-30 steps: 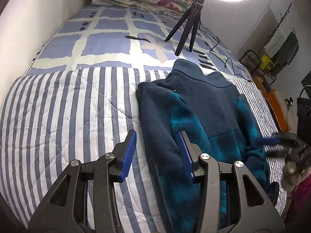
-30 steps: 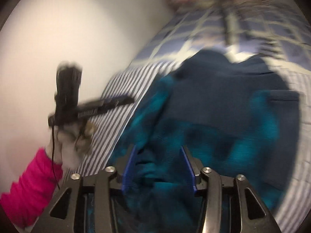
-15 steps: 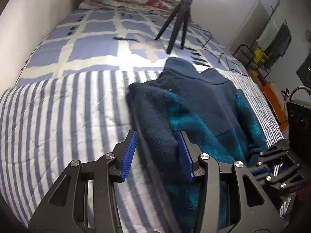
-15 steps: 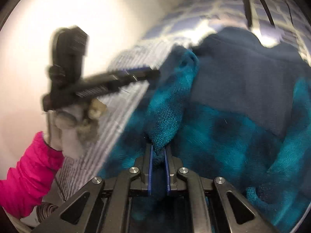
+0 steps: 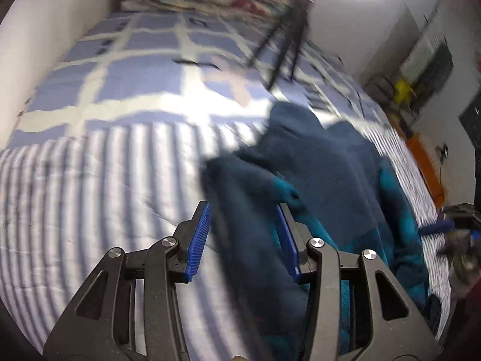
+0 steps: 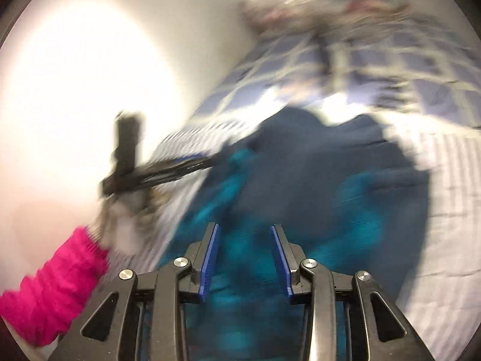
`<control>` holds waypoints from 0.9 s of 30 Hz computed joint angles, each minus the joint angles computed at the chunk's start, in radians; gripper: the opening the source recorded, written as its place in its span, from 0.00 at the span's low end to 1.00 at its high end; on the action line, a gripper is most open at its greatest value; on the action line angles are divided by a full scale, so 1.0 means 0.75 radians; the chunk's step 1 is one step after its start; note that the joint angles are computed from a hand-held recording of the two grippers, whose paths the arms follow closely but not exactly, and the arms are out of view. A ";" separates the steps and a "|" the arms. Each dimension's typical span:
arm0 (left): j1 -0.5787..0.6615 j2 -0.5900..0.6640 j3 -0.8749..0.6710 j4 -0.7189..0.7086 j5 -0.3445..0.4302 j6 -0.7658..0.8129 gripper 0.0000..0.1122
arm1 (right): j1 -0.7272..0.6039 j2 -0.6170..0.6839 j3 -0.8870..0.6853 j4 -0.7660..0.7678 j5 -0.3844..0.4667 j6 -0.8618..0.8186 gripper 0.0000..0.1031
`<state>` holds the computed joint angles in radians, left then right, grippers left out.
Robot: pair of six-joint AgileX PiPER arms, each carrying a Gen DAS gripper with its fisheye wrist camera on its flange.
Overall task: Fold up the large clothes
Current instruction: 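Move both tools to the collar end of the folded shirt and grasp it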
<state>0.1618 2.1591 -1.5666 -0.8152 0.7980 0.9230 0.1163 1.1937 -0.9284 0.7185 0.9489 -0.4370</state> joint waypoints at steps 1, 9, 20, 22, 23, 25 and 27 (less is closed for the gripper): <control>0.017 0.031 -0.056 0.029 0.004 -0.063 0.41 | -0.074 0.009 -0.002 -0.033 -0.016 -0.008 0.37; -0.012 0.230 -0.339 0.115 0.165 -0.244 0.38 | -0.253 0.321 -0.082 -0.203 -0.195 0.085 0.40; -0.114 0.142 -0.247 0.136 0.040 -0.227 0.06 | -0.333 0.353 -0.091 0.073 -0.269 -0.134 0.05; -0.107 0.079 -0.175 0.091 0.008 -0.181 0.06 | -0.325 0.297 -0.076 0.063 -0.279 -0.120 0.04; -0.106 0.055 -0.150 0.076 -0.002 -0.162 0.06 | -0.307 0.295 -0.085 0.056 -0.292 -0.104 0.04; -0.102 -0.028 -0.060 0.031 -0.032 -0.093 0.05 | -0.294 0.232 -0.075 0.037 -0.293 -0.077 0.04; -0.100 -0.117 0.033 -0.004 -0.058 -0.035 0.05 | -0.291 0.155 -0.065 0.028 -0.274 -0.062 0.04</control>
<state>0.0864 2.0715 -1.5419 -0.8180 0.7543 0.8967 -0.1021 1.3097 -0.9774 0.7398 0.7435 -0.4833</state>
